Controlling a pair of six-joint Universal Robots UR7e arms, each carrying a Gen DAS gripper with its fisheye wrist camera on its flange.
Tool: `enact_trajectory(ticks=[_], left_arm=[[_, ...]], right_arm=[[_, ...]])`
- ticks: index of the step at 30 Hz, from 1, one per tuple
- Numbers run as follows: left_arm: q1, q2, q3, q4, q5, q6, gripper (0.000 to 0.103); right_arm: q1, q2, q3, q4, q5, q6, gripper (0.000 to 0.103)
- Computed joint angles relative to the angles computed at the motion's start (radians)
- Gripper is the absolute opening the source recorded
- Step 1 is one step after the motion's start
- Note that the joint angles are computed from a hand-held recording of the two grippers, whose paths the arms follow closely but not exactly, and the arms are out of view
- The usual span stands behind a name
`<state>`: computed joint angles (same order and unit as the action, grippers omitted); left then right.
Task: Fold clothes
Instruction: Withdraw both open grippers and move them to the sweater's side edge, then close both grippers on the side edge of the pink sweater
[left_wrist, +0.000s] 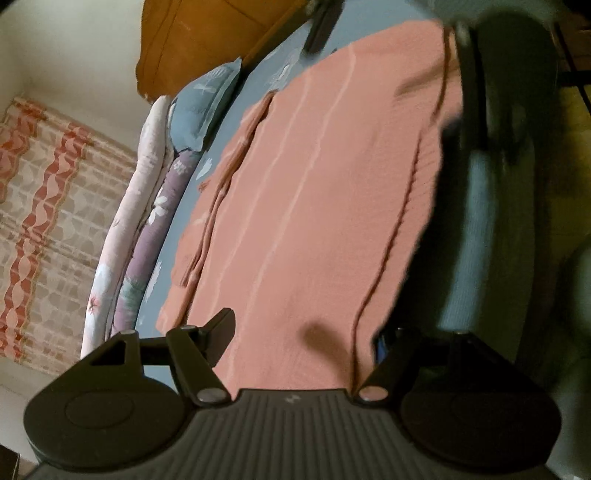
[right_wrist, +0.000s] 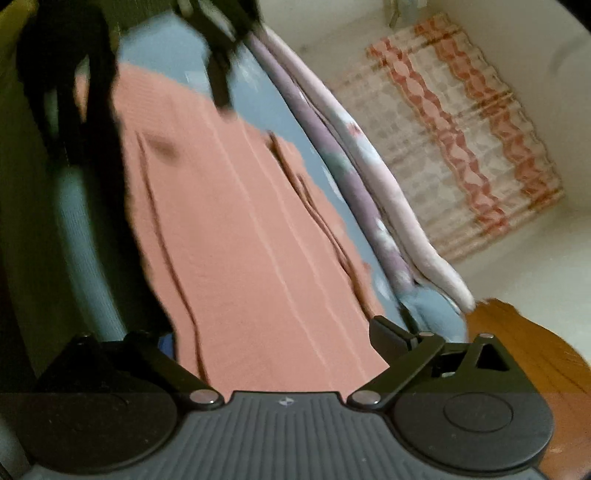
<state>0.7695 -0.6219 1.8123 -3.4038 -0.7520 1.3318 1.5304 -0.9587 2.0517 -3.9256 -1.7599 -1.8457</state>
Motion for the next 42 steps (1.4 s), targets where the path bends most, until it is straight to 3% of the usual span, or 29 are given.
enact_trajectory(ticks=[7,13,17,23,26,29,31,32,33,34,35,36,37,40,42], left_arm=[[0.004,0.007,-0.004,-0.040,0.032,0.034,0.073],[-0.002,0.060,-0.060,-0.043,-0.013,0.080,0.073],[0.011,0.060,-0.058,-0.083,-0.005,0.134,0.073],[0.021,0.059,-0.074,-0.097,0.078,0.170,0.075],[0.012,0.083,-0.081,-0.145,0.076,0.272,0.074],[0.010,0.076,-0.087,-0.079,0.090,0.222,0.068],[0.010,0.073,-0.083,-0.059,0.088,0.205,0.056],[0.009,0.070,-0.076,-0.050,0.089,0.201,0.050],[0.006,0.071,-0.065,-0.050,0.091,0.207,0.034],[0.004,0.074,-0.054,-0.060,0.093,0.217,0.011],[0.002,0.086,-0.045,-0.100,0.098,0.240,0.001],[0.001,0.097,-0.036,-0.140,0.102,0.263,0.000],[-0.001,0.109,-0.029,-0.180,0.105,0.287,0.000],[0.001,0.086,-0.021,-0.118,0.101,0.195,0.001],[0.000,0.084,-0.020,-0.114,0.103,0.212,0.002]], right_arm=[[-0.058,-0.041,-0.022,-0.047,-0.056,-0.042,0.101],[-0.037,0.009,-0.042,-0.021,0.012,-0.054,0.101],[-0.055,-0.025,-0.044,0.027,0.016,-0.053,0.102],[-0.080,-0.041,-0.077,0.023,-0.045,-0.121,0.102],[-0.073,-0.011,-0.077,-0.010,-0.017,-0.253,0.098],[-0.069,-0.005,-0.077,0.002,-0.011,-0.318,0.095],[-0.069,-0.011,-0.074,0.019,-0.017,-0.322,0.092],[-0.068,-0.017,-0.070,0.032,-0.024,-0.322,0.086],[-0.067,-0.023,-0.065,0.044,-0.031,-0.323,0.081],[-0.066,-0.025,-0.057,0.047,-0.038,-0.333,0.071],[-0.065,-0.026,-0.048,0.048,-0.049,-0.341,0.054],[-0.062,-0.027,-0.041,0.058,-0.070,-0.341,0.041],[-0.057,-0.029,-0.032,0.078,-0.111,-0.327,0.012],[-0.078,0.008,0.002,-0.036,-0.074,-0.398,0.012],[-0.060,-0.007,-0.007,0.011,-0.113,-0.353,0.012]])
